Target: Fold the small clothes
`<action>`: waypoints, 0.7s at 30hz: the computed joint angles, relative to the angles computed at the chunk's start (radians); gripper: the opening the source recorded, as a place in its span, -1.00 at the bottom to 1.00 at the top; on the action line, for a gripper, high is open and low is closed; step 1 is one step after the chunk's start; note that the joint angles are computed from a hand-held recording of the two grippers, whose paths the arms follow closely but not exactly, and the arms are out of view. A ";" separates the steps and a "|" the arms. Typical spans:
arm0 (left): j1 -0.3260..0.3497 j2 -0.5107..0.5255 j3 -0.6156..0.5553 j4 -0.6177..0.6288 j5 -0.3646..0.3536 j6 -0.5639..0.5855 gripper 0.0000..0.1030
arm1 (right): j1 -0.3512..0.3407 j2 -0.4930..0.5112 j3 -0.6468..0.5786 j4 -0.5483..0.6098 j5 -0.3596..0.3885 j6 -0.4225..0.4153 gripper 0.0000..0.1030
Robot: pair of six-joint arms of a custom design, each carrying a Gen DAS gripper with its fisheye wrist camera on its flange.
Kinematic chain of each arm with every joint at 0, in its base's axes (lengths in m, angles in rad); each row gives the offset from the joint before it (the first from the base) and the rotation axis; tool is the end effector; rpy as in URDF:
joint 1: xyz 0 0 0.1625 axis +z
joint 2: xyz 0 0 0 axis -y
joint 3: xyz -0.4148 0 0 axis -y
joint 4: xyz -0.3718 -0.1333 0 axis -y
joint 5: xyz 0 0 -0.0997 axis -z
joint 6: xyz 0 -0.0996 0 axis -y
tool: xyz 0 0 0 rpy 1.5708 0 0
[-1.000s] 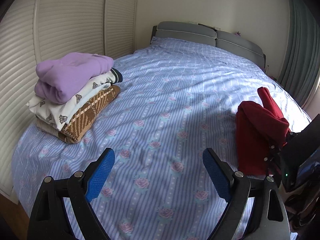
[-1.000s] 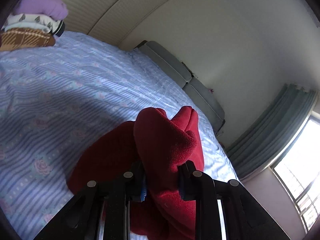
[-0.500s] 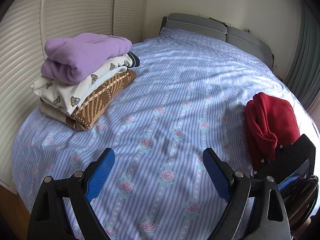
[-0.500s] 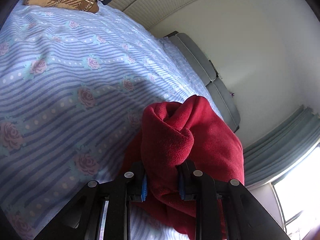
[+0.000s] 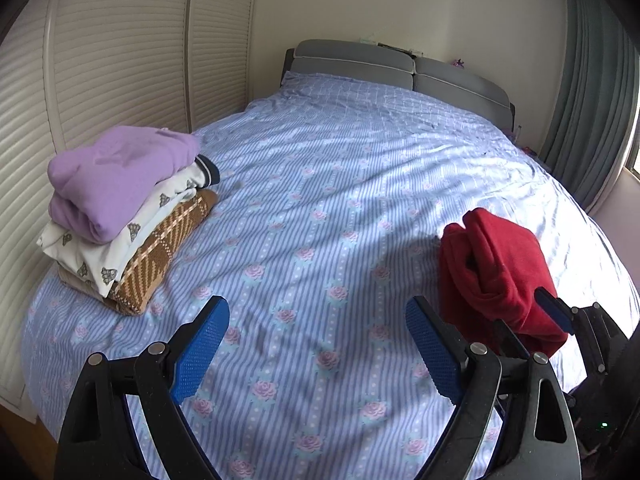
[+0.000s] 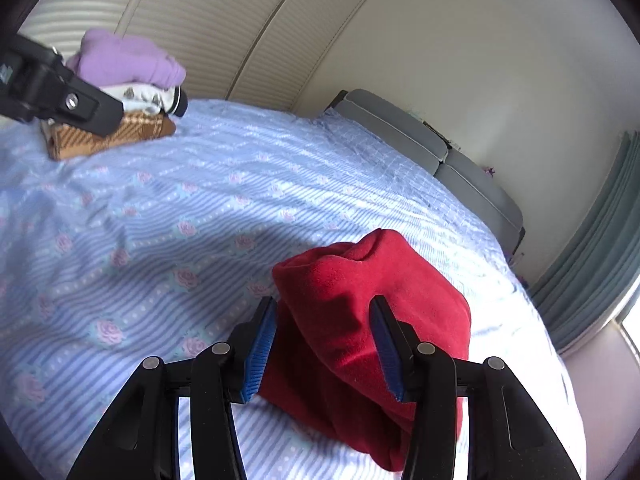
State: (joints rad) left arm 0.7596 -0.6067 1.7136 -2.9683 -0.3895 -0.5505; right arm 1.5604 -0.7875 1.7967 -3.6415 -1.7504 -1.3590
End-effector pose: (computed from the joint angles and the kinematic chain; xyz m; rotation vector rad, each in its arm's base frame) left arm -0.2896 -0.5859 0.0588 0.0695 2.1353 -1.1391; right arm 0.1090 -0.6260 0.1810 1.2796 -1.7868 0.8728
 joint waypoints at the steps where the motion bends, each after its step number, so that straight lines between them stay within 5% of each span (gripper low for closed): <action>1: -0.001 0.010 -0.019 -0.015 -0.013 0.026 0.76 | -0.006 -0.032 0.008 0.039 0.017 0.041 -0.06; 7: 0.020 0.112 -0.199 -0.085 -0.175 0.213 0.76 | -0.074 -0.200 0.033 0.203 0.102 0.294 0.26; 14: 0.075 0.274 -0.525 0.063 -0.359 0.352 0.46 | -0.154 -0.249 -0.065 0.391 0.115 0.531 0.29; 21: 0.120 0.399 -0.769 0.288 -0.406 0.364 0.18 | -0.196 -0.218 -0.171 0.502 0.182 0.682 0.29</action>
State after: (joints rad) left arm 0.8798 -0.2080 0.9448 -2.6805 -0.7960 -0.1866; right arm 1.3639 -1.0056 1.6256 -3.1392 -1.5680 -0.6774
